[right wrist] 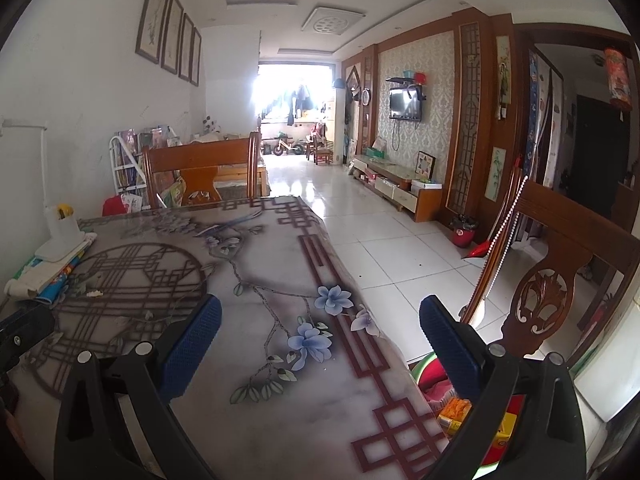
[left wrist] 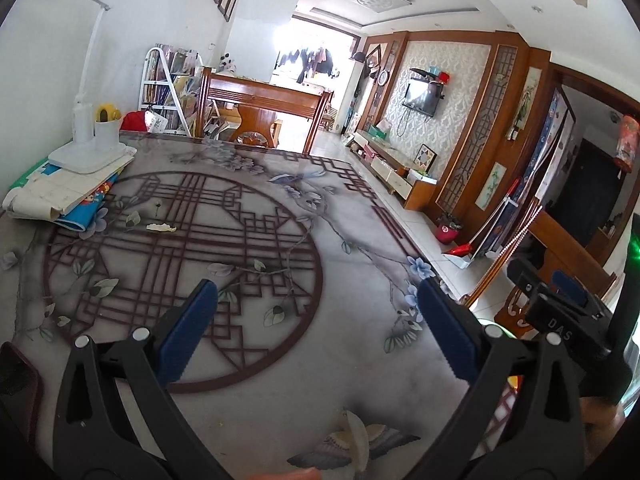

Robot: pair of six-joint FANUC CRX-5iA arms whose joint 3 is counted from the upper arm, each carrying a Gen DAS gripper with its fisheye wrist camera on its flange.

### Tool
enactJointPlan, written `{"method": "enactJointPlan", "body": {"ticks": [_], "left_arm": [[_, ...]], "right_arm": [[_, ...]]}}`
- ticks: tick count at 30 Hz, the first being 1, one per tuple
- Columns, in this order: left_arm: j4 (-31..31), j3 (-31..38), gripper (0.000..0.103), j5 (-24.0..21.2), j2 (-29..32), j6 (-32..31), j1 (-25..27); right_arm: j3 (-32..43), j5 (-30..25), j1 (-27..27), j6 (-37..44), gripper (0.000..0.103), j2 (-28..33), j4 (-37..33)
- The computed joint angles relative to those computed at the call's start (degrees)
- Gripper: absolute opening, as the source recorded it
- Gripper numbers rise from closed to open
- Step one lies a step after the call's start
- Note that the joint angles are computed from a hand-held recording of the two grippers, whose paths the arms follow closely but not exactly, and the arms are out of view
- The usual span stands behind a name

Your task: Collect trash

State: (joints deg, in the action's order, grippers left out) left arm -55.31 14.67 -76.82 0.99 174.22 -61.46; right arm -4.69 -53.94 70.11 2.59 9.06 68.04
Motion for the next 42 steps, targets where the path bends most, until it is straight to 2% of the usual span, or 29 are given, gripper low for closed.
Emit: {"method": "enactJointPlan", "body": {"ticks": [42], "left_arm": [[2.62,-1.00,0.098,1.47,-0.05,-2.04,1.33]], "right_arm": [[1.45,0.81,0.03,4.03,0.096,0.69,-5.67]]}}
